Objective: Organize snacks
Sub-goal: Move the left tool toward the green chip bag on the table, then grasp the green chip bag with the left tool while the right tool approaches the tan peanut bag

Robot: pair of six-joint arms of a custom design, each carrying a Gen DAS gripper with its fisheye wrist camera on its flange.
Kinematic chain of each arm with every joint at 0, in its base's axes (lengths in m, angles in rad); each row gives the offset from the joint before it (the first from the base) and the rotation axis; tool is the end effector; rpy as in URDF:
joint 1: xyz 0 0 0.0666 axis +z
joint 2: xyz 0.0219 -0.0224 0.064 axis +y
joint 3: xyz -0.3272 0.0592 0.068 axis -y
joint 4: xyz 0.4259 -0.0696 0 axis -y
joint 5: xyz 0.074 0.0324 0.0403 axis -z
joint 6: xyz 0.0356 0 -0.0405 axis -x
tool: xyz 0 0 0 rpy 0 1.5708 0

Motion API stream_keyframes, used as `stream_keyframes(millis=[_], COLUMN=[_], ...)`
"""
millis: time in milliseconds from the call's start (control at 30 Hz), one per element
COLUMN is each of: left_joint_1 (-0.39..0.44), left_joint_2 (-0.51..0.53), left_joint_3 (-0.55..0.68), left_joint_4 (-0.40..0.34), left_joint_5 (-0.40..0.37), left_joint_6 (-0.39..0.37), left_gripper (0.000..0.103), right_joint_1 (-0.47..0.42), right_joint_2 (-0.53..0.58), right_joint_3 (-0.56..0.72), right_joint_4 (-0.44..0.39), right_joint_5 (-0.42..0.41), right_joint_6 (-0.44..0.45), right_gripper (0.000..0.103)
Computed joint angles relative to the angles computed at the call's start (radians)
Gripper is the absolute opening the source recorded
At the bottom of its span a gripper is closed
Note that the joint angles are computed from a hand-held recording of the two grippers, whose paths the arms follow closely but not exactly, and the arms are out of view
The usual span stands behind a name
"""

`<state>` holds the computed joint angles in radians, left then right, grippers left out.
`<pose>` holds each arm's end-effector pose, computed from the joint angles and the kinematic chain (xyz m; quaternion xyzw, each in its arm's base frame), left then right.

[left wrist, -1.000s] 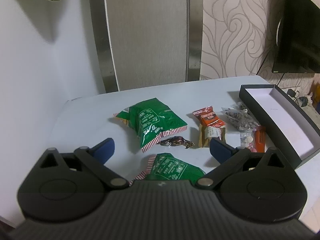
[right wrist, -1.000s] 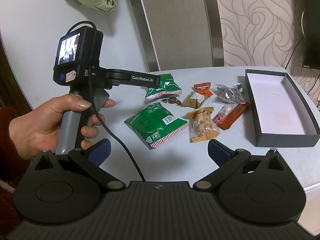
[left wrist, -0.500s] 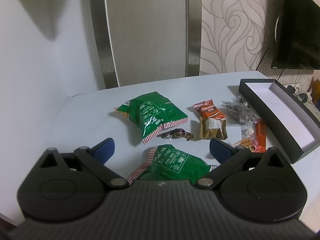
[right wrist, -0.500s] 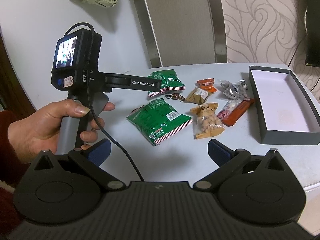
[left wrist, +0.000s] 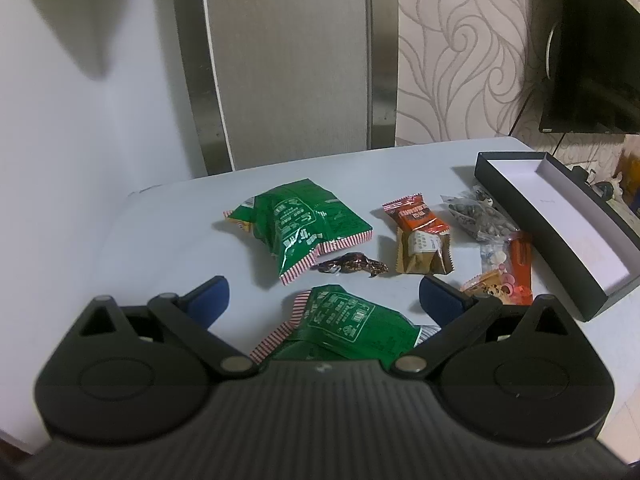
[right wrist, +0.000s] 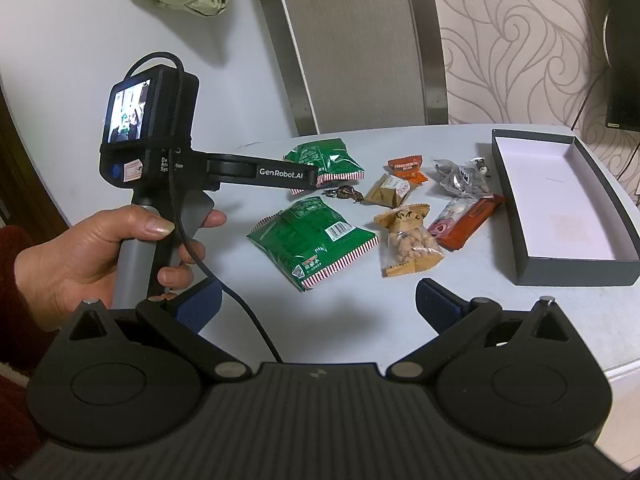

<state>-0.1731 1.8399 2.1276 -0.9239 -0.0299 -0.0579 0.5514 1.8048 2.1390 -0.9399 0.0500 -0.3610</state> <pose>0.6610 -0.1149 0.4835 0.0962 0.8875 -0.0126 0.4504 0.5601 0.3419 0.5103 -0.0726 0.8826 0.1845 0.4262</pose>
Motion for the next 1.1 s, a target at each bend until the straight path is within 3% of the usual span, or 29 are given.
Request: stream_keyframes(millis=[133,267,367,633,767,900,1100], left_joint_1=[-0.001,0.000,0.002,0.009,0.010,0.001,-0.003], left_joint_2=[-0.004,-0.007,-0.004,-0.016,-0.055,-0.083,-0.041], left_joint_3=[-0.009,-0.016,-0.016,-0.047,-0.122,-0.191,-0.171], left_joint_4=[0.004,0.005,0.002,0.015,0.054,0.095,0.066], left_joint_5=[0.001,0.003,0.005,0.025,0.061,0.097,0.104], left_joint_6=[-0.002,-0.007,-0.007,-0.015,-0.049,-0.098,-0.124], left_gripper=[0.103,0.103,0.103,0.103,0.103,0.103,0.103], right_joint_1=[-0.002,-0.002,0.000,-0.006,-0.015,-0.033,-0.042], right_joint_2=[-0.006,0.018,0.024,0.051,0.062,0.056,0.054], right_joint_3=[-0.009,0.034,0.041,0.087,0.093,0.065,0.046], right_joint_4=[0.010,-0.043,-0.044,-0.088,-0.077,-0.051,-0.044], right_joint_5=[-0.020,-0.025,-0.001,-0.021,0.011,0.037,0.043], right_joint_6=[-0.024,-0.028,0.003,-0.011,0.026,-0.008,-0.030], right_gripper=[0.103,0.103,0.103,0.103,0.103,0.103,0.103])
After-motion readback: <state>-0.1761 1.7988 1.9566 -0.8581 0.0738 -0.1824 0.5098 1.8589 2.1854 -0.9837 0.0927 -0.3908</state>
